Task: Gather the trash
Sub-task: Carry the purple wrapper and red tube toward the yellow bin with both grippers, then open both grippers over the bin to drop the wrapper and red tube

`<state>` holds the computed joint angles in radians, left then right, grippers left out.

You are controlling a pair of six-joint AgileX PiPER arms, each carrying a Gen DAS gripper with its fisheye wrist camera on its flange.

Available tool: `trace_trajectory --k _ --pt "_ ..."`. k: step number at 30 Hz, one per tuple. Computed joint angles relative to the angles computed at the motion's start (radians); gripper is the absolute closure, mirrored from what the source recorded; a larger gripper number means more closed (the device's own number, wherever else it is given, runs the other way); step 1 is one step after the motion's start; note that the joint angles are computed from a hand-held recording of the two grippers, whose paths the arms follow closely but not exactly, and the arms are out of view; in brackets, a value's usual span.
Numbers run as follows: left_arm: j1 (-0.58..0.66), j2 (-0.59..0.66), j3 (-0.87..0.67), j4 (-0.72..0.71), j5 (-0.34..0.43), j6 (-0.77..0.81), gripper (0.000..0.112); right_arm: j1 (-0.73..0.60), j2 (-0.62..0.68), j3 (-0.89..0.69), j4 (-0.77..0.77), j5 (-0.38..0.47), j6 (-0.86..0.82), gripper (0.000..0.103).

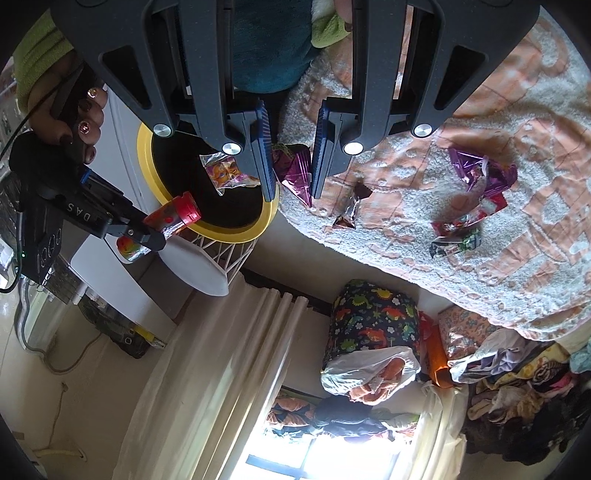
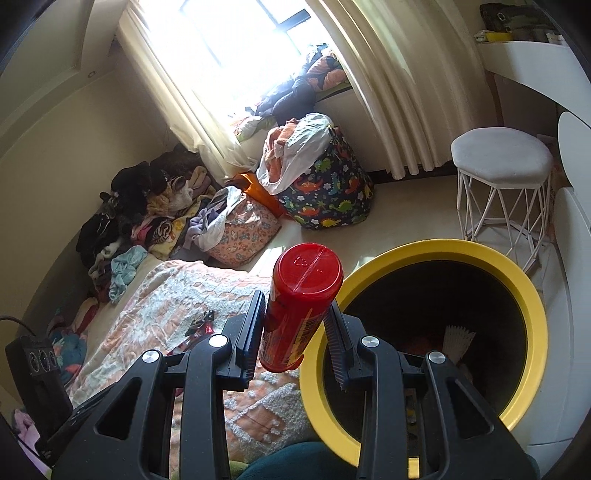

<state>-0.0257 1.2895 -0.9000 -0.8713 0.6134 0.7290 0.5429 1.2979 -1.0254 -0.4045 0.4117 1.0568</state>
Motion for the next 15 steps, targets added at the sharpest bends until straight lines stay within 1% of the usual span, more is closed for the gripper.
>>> trace_trajectory --k 4,8,15 --pt "-0.041 0.007 -0.008 0.012 -0.019 -0.017 0.098 -0.018 -0.012 0.020 -0.036 0.007 0.040 0.072" --pt "-0.086 0.018 -0.016 0.031 -0.040 -0.038 0.098 -0.050 -0.020 0.042 -0.035 0.002 0.048 0.072" --pt "-0.158 0.055 -0.029 0.056 -0.075 -0.060 0.098 -0.078 -0.027 0.077 -0.099 0.021 0.114 0.072"
